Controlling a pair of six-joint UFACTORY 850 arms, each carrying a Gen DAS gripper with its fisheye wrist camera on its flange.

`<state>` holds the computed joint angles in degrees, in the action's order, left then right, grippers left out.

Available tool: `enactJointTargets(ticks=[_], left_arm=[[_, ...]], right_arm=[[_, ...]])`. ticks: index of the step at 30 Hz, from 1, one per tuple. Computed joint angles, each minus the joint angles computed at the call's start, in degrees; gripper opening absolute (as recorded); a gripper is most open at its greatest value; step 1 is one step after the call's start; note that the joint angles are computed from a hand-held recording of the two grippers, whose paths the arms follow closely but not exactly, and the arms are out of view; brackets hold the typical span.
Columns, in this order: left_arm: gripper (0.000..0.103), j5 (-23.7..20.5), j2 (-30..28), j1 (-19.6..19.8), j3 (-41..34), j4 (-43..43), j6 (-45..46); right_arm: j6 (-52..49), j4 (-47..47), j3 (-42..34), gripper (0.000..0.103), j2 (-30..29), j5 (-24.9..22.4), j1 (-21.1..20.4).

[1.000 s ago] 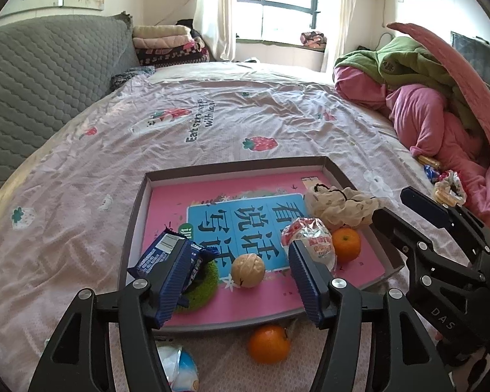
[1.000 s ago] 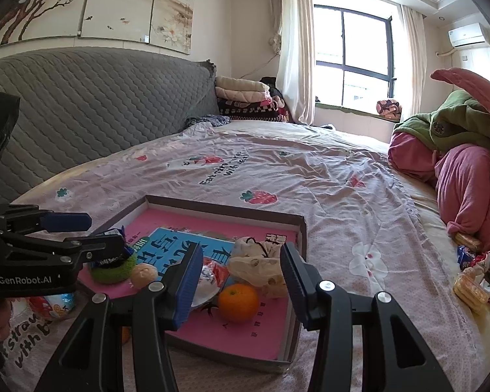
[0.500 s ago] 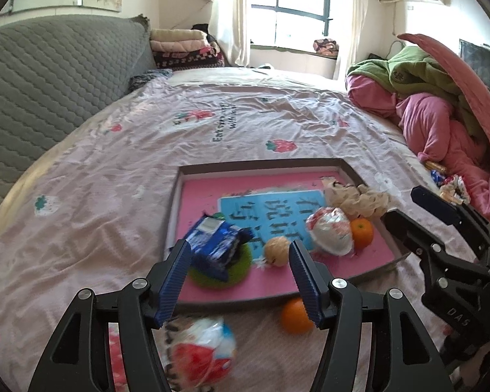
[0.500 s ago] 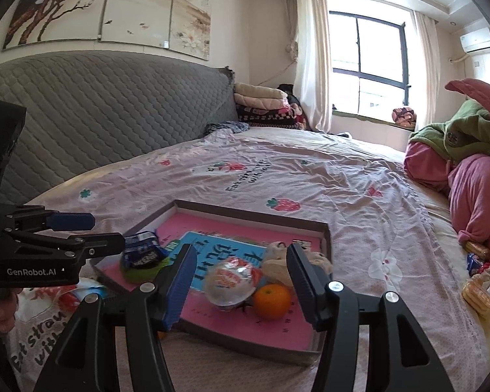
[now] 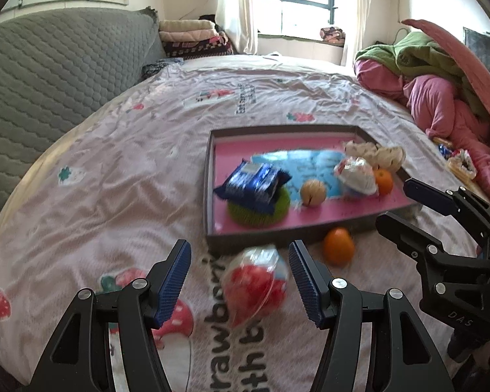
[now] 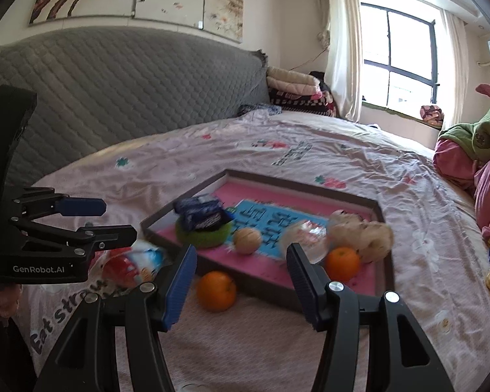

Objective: Organize objects
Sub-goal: 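Withdraw both grippers toward the red mesh bag and the orange on the bed, then close left gripper on the red mesh bag while right gripper closes on the orange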

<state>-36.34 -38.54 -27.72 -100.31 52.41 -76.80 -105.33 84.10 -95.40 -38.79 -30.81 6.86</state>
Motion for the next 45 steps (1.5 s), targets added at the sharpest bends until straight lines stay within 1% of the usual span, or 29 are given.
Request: enactJointTargets(ticks=[5,8,11,15,18,21,24,28,31,34,37,40,42,43,45], left_arm=[[0.064,1.55,1.12,0.11,2.82,-0.48,0.07],[0.064,3.28,1.64,0.42,3.98,-1.17,-0.05],[0.064,4.17,1.73,0.54,4.48,-1.15,0.1],[0.064,6.74,1.98,0.87,5.58,-2.18,0.43],[0.064,7.16,1.53,0.92,5.44,-2.66,1.2],[0.064,7.72,1.15,0.98,5.43,-3.39,1.71],[0.064,8.04,0.83,1.1,5.37,-3.95,2.08],[0.064,8.87,0.49,1.48,5.16,-4.84,2.36],[0.064,8.8,-0.13,1.56,4.46,-5.18,2.98],[0.064,9.08,-0.72,1.82,3.87,-5.86,3.5],[0.064,9.38,-1.5,2.19,2.97,-7.39,5.06],[0.064,9.27,-2.29,2.27,2.11,-7.74,5.45],[0.064,8.89,-2.92,2.3,1.31,-8.43,6.01],[0.064,8.94,-3.18,2.37,1.03,-8.74,6.27],[0.064,8.88,-3.6,2.44,0.64,-8.37,5.77]], right_arm=[[2.87,-2.52,1.2,0.057,0.31,0.84,0.73],[4.28,-3.52,1.4,0.057,0.31,1.66,1.05],[6.6,-5.42,0.86,0.057,-0.14,2.08,1.28],[9.9,-8.82,0.11,0.057,-0.84,2.57,1.62],[12.55,-11.59,-0.43,0.057,-1.28,3.04,1.95],[16.77,-15.93,-1.65,0.057,-2.12,3.37,2.32],[23.82,-22.92,-3.68,0.057,-3.46,3.98,2.88],[33.33,-32.71,-7.4,0.057,-5.94,2.06,3.41],[37.35,-36.79,-8.86,0.057,-7.02,1.82,3.84],[39.93,-39.16,-10.36,0.057,-8.06,0.87,4.07],[40.78,-39.19,-11.06,0.057,-8.53,-0.04,3.97],[40.78,-38.72,-11.25,0.051,-8.71,-0.5,3.84],[40.2,-37.68,-12.31,0.045,-9.36,-2.2,3.59],[39.71,-37.26,-12.49,0.044,-9.45,-2.59,3.57],[38.46,-36.91,-12.09,0.037,-9.17,-2.32,3.81]])
